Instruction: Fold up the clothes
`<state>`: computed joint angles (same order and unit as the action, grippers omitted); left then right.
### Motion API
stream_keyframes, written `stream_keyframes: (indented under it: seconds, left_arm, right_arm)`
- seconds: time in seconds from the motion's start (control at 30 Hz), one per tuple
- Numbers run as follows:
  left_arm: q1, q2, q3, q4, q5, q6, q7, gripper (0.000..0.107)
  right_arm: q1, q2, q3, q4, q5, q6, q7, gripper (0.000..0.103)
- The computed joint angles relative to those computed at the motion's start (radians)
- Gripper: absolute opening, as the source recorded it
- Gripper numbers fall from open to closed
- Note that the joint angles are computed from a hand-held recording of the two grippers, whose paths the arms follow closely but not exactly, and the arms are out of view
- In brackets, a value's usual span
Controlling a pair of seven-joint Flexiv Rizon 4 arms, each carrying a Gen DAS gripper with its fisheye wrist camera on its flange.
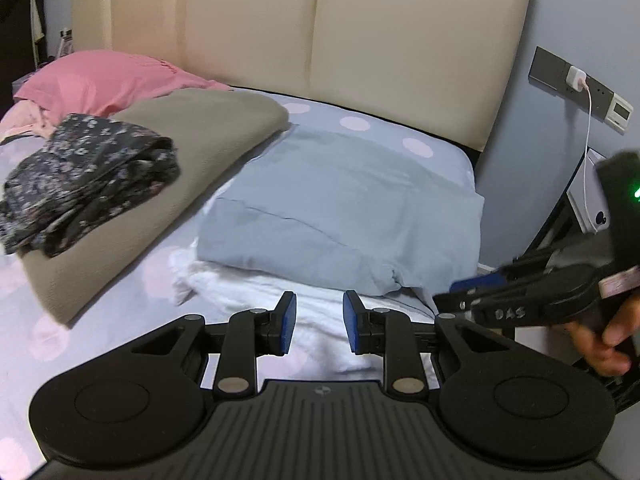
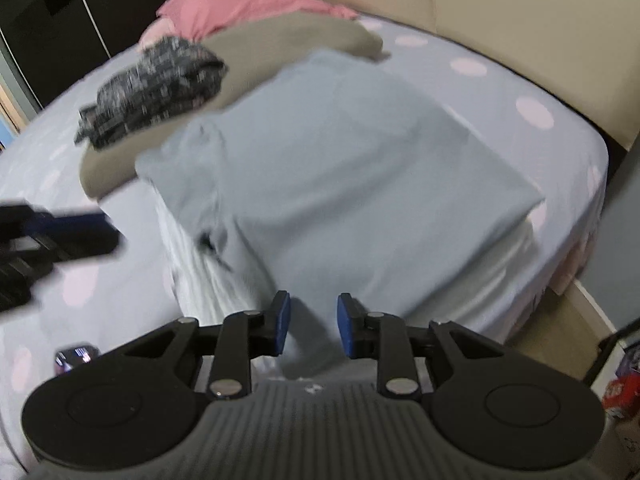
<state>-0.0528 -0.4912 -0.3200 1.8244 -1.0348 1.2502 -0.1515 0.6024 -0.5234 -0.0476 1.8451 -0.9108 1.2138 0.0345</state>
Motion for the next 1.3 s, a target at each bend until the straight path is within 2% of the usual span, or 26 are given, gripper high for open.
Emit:
stream_keyframes:
  seconds: [0.13, 0.23, 0.27, 0.33, 0.43, 0.5, 0.6, 0.67, 0.73, 0.83, 0.93, 1.03, 1.13, 1.3]
  left_arm:
    - [-0.001, 0.047, 0.003, 0.034, -0.023, 0.03, 0.02, 0.026]
    - [-0.01, 0.087, 0.0, 0.058, -0.088, 0.066, 0.042, 0.038]
    - [-0.013, 0.101, -0.007, 0.067, -0.131, 0.087, 0.071, 0.045]
    - [-0.03, 0.131, -0.01, 0.083, -0.216, 0.12, 0.136, 0.047]
    - [-0.053, 0.175, 0.023, 0.105, -0.26, 0.092, 0.166, 0.052]
    - [-0.066, 0.199, 0.042, 0.116, -0.306, 0.072, 0.188, 0.057]
    - [-0.089, 0.23, 0.078, 0.136, -0.353, 0.038, 0.228, 0.059]
    - [-0.104, 0.246, 0.103, 0.149, -0.373, 0.007, 0.268, 0.059]
    - [-0.125, 0.258, 0.126, 0.161, -0.395, -0.003, 0.308, 0.06]
    - [-0.159, 0.275, 0.154, 0.182, -0.434, 0.0, 0.368, 0.063]
    - [-0.167, 0.281, 0.18, 0.196, -0.396, -0.025, 0.326, 0.065]
    - [-0.161, 0.286, 0.193, 0.208, -0.349, -0.053, 0.271, 0.065]
    - [-0.167, 0.285, 0.186, 0.215, -0.394, -0.028, 0.275, 0.067]
    - [-0.178, 0.263, 0.188, 0.218, -0.395, 0.012, 0.26, 0.071]
  right_arm:
    - [-0.006, 0.018, 0.05, -0.006, 0.08, -0.07, -0.04, 0.029]
    - [0.007, 0.05, 0.081, -0.035, 0.123, -0.175, -0.096, 0.031]
    - [0.016, 0.065, 0.084, -0.043, 0.118, -0.206, -0.099, 0.033]
    - [0.035, 0.095, 0.087, -0.054, 0.095, -0.259, -0.079, 0.039]
    - [0.074, 0.135, 0.093, -0.069, 0.033, -0.356, 0.027, 0.045]
    - [0.094, 0.161, 0.103, -0.061, -0.03, -0.393, 0.134, 0.052]
    - [0.12, 0.187, 0.125, -0.046, -0.132, -0.454, 0.297, 0.06]
    - [0.146, 0.186, 0.15, -0.062, -0.15, -0.557, 0.359, 0.062]
    - [0.172, 0.174, 0.172, -0.09, -0.144, -0.664, 0.39, 0.066]
    - [0.204, 0.164, 0.192, -0.11, -0.155, -0.758, 0.43, 0.068]
    - [0.237, 0.153, 0.206, -0.127, -0.159, -0.84, 0.467, 0.075]
    - [0.271, 0.139, 0.211, -0.142, -0.172, -0.918, 0.504, 0.078]
    - [0.275, 0.132, 0.208, -0.133, -0.206, -0.92, 0.552, 0.079]
    - [0.245, 0.113, 0.208, -0.11, -0.203, -0.82, 0.648, 0.08]
